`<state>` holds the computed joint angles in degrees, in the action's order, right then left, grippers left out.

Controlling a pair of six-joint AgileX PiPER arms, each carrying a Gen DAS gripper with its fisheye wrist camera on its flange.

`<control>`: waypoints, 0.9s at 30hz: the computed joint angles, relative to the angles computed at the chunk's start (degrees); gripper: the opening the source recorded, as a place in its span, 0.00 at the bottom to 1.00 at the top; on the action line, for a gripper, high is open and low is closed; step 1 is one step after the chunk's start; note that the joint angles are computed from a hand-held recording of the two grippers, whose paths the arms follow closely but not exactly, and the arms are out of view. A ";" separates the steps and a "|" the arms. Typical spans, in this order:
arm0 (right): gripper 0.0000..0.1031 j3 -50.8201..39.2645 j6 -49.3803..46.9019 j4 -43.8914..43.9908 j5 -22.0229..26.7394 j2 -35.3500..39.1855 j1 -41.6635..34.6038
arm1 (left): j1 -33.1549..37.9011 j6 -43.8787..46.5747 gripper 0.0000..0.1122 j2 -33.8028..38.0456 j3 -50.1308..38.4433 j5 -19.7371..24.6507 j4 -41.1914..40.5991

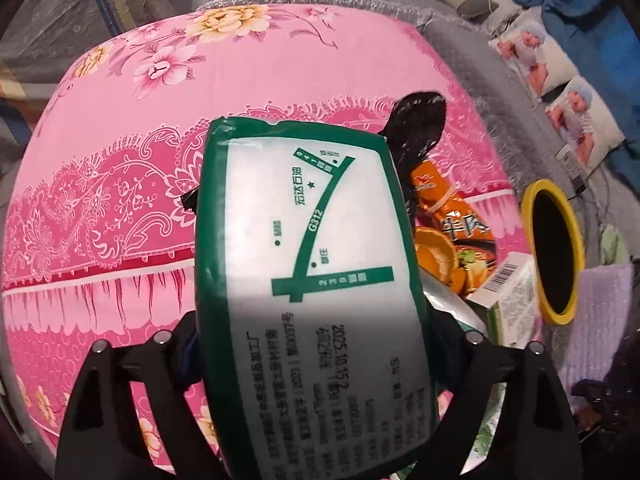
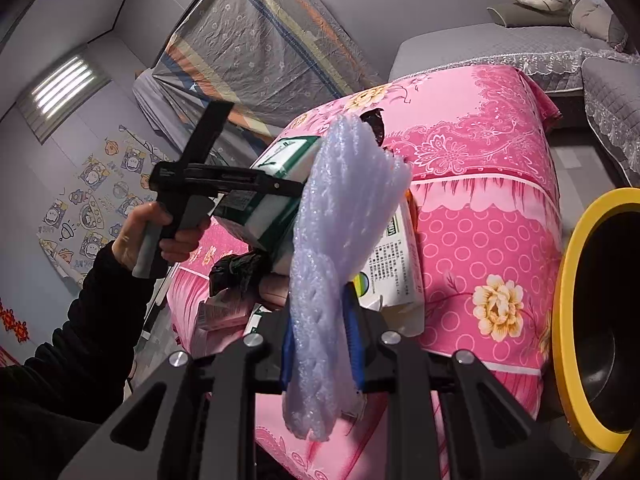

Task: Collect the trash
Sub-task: 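Carry the foam net and carton to the yellow bin and release both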

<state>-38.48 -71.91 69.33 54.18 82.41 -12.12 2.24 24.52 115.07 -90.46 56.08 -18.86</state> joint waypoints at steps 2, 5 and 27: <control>0.20 -0.17 0.16 0.09 -0.44 0.16 0.90 | 2.16 3.50 0.67 -2.08 1.84 0.91 -4.02; 0.20 -0.48 0.71 -0.08 -0.88 0.07 2.16 | 4.43 8.33 0.66 -6.86 7.15 -0.56 -8.30; 0.20 0.64 2.43 0.35 0.85 -6.99 -12.95 | 1.27 40.72 0.66 -40.33 40.62 -14.64 -41.87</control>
